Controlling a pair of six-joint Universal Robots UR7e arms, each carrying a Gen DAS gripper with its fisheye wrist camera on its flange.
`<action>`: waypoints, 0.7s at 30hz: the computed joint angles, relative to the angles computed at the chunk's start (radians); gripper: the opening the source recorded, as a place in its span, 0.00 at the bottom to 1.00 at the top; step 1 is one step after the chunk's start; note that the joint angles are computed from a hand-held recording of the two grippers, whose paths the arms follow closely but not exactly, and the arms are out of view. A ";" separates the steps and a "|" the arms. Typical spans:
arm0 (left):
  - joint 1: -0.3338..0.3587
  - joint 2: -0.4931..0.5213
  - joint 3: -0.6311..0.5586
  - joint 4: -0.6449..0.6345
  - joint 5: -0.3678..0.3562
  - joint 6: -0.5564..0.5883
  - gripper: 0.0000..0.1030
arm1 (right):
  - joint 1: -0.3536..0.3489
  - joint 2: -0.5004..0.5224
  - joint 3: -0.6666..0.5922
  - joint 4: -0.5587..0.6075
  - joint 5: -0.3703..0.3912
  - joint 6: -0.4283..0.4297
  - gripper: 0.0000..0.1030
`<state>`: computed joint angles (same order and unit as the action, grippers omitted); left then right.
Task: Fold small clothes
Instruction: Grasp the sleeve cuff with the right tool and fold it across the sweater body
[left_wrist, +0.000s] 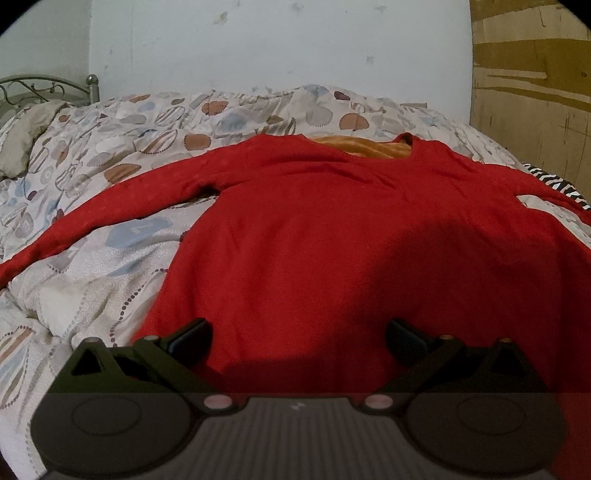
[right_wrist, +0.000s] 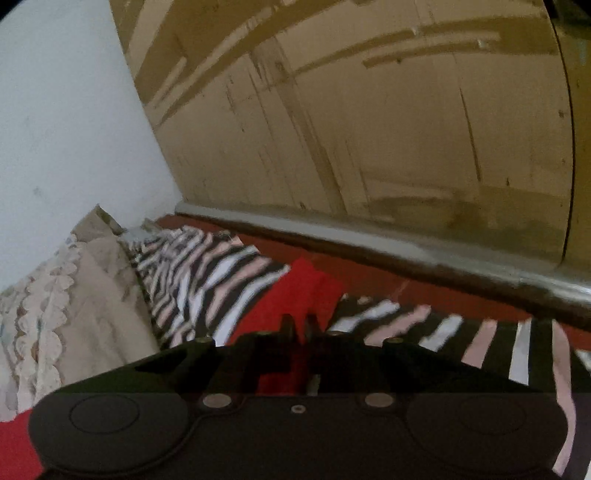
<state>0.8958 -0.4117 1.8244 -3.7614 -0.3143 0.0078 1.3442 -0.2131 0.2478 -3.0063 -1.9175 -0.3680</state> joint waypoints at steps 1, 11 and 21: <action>0.000 0.000 0.000 -0.001 -0.001 0.000 1.00 | 0.004 0.000 0.002 -0.026 0.008 -0.032 0.05; -0.003 0.010 -0.006 -0.071 -0.005 0.030 1.00 | 0.091 -0.181 0.340 -0.242 0.159 -0.314 0.04; -0.022 -0.068 0.090 -0.165 -0.056 -0.083 1.00 | 0.235 -0.326 0.683 -0.270 0.354 -0.516 0.04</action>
<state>0.8733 -0.4799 1.9144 -3.9267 -0.3704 -0.0756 1.5795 -0.5393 0.9306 -3.2762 -1.5637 -0.8839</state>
